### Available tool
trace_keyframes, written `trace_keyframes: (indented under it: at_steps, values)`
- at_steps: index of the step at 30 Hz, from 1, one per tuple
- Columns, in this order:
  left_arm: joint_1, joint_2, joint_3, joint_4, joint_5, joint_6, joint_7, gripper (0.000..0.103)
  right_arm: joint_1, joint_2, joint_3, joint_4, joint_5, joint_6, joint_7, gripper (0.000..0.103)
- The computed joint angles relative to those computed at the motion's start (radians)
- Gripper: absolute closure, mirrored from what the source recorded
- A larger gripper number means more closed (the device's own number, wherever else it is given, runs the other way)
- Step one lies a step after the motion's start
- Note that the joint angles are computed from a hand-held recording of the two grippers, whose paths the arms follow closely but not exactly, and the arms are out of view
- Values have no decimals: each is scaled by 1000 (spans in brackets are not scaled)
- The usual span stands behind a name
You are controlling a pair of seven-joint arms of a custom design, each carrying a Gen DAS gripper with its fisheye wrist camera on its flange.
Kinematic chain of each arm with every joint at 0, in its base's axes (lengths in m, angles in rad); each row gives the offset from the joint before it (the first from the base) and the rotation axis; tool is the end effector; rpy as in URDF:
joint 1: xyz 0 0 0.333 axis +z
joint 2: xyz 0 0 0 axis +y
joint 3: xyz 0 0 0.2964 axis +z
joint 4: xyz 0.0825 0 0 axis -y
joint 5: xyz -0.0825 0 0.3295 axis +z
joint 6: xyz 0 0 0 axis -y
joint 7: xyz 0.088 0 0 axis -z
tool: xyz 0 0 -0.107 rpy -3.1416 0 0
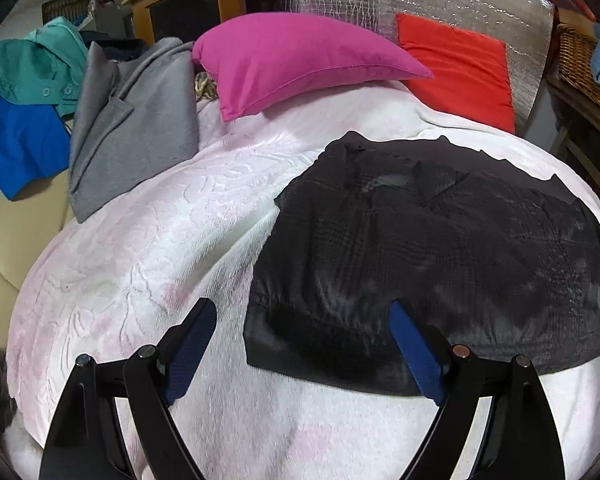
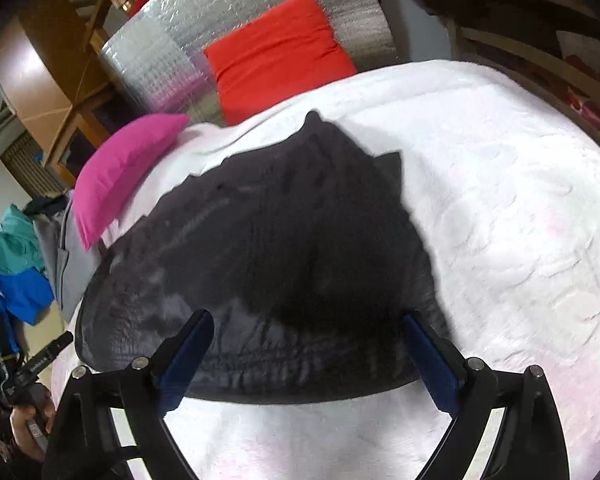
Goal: Fold large clothes
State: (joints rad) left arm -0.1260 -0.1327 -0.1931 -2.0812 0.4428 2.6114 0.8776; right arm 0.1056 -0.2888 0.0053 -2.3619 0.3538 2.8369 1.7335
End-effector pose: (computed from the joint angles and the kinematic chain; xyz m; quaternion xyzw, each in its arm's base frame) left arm 0.4838 -0.1749 0.5592 -0.6783 0.6397 -0.2530 0.2582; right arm 0.4583 0.0332 0.5351 -0.5305 0.7561 -0.1334 0.3594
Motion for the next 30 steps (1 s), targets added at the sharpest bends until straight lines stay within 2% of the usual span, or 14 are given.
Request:
trace_keyframes:
  at_steps: [3, 5, 7, 13, 21, 30]
  values:
    - [-9, 48, 35, 46, -151, 9, 119, 14, -17, 24, -29, 39, 1, -41, -16, 6]
    - [-9, 92, 54, 92, -303, 6, 239, 14, -3, 59, -70, 84, 63, -86, -72, 6]
    - [1, 137, 53, 149, -380, -31, 297, 14, -7, 98, -84, 130, 98, -126, -108, 6]
    - [20, 202, 34, 214, -377, -74, 308, 14, -22, 195, -81, 220, 229, -161, -204, 6]
    - [29, 209, 28, 213, -363, -61, 332, 14, -34, 240, -53, 257, 229, -174, -216, 6]
    - [31, 201, 28, 210, -360, -52, 352, 14, -39, 257, -48, 286, 193, -198, -201, 6]
